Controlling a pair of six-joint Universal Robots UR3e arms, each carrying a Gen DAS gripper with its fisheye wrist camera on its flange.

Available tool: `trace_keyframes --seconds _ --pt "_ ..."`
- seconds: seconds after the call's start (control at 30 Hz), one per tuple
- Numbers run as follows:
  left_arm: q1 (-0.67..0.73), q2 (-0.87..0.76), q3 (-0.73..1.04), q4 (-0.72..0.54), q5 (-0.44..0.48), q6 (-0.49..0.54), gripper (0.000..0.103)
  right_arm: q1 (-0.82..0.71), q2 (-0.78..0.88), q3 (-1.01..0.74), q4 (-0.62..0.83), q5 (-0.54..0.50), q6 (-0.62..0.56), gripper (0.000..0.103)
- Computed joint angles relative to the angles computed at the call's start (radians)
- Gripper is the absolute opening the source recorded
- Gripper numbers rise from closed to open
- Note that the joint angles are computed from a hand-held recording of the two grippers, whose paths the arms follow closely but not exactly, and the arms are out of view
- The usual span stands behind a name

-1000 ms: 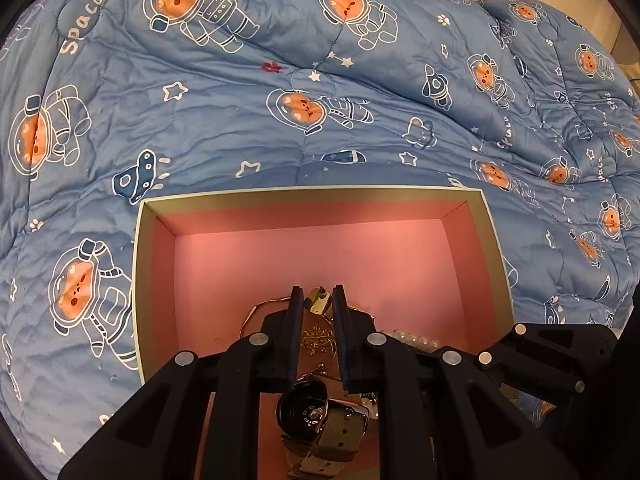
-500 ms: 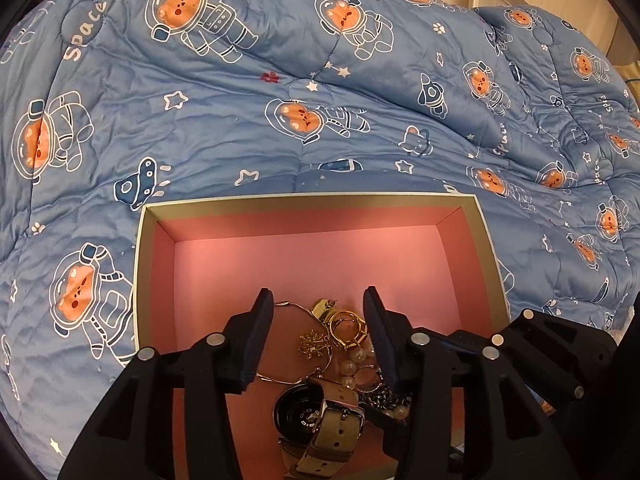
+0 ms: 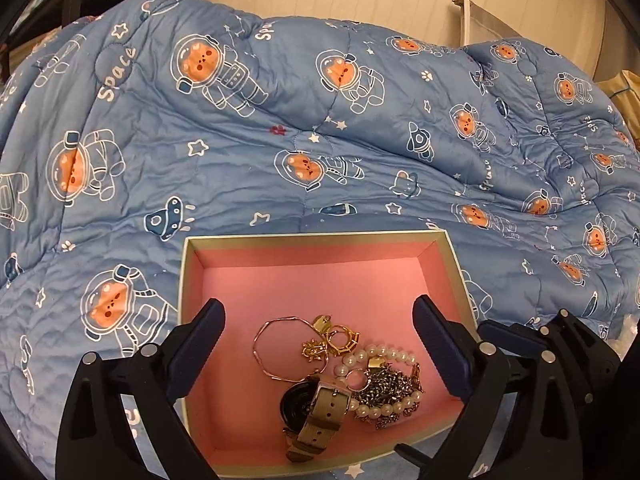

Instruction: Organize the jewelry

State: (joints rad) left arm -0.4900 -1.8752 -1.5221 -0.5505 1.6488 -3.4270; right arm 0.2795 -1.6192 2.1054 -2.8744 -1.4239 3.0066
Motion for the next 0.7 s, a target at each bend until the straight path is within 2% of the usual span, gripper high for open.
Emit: trace_keyframes --seconds 0.2,0.33,0.43,0.57,0.7 --pt "-0.037 0.095 -0.151 0.109 0.132 -0.041 0.096 0.034 -0.076 0.086 -0.018 -0.074 0.110 0.088" --pt "-0.091 0.201 -0.309 0.196 0.257 -0.085 0.096 0.121 -0.154 0.179 -0.082 -0.206 0.244 0.088" --pt "-0.136 0.307 -0.429 0.217 0.295 -0.138 0.096 0.218 -0.239 0.242 -0.090 -0.325 0.354 0.088" --pt "-0.277 0.400 -0.491 0.145 0.448 -0.214 0.096 0.416 -0.315 0.252 -0.014 -0.538 0.528 0.088" --pt "-0.454 0.499 -0.514 0.014 0.578 -0.363 0.096 0.649 -0.382 0.204 0.140 -0.755 0.684 0.088"
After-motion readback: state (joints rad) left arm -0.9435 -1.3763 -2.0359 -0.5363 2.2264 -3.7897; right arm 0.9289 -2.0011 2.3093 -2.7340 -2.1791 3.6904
